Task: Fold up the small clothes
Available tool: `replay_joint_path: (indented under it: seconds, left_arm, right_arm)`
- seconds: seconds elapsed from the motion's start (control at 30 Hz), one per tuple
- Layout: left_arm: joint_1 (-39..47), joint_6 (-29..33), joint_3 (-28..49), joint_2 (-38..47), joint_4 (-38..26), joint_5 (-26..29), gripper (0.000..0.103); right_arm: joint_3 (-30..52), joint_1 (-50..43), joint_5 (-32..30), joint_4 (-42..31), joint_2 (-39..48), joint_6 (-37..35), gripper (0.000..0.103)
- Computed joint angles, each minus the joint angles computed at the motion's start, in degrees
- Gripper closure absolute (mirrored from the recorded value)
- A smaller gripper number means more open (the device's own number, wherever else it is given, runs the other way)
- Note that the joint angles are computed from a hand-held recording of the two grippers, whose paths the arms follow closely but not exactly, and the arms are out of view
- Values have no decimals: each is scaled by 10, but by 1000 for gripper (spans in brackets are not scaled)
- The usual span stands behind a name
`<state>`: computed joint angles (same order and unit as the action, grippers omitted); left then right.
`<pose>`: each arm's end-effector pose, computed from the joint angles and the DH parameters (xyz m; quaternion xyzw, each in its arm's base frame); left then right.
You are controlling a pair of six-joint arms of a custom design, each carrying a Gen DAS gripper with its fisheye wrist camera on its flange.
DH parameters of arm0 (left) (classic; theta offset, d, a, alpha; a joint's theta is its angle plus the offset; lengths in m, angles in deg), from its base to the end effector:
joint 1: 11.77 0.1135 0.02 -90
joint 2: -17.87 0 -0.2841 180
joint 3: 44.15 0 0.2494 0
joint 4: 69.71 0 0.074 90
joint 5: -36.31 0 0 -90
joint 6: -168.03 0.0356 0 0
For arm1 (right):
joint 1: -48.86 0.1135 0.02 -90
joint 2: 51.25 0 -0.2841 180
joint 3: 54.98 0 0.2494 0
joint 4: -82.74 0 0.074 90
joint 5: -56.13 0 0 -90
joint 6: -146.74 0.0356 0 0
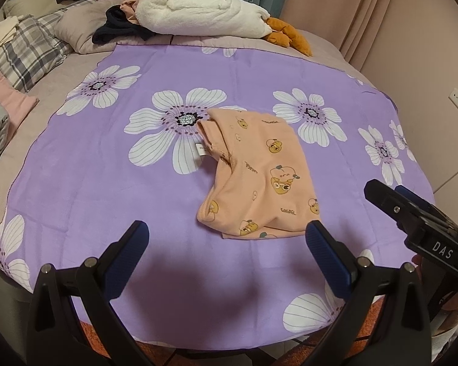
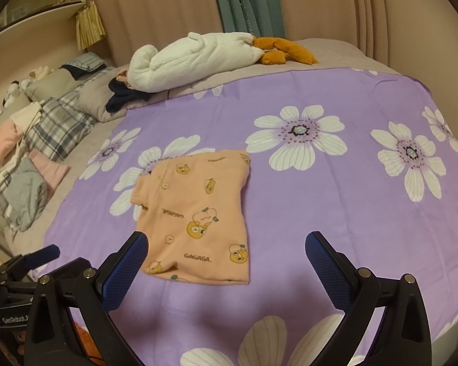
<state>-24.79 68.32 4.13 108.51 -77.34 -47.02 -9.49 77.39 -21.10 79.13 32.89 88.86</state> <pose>0.2697 -0.0666 0.1458 0.0470 0.9371 -0.1209 0.3241 0.2377 0.1202 0.1672 0.0734 0.9069 0.1153 0.3985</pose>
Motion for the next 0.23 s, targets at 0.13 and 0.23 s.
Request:
replay_joint_path:
  seconds: [0.13,0.23]
  left_arm:
    - [1,-1,1,-2,-3,1,0]
    - [1,-2,1,-2,-3,0,0]
  right_arm:
    - [0,0,1,0,1,0,1]
    - [1,1,2,-2,1,1,1]
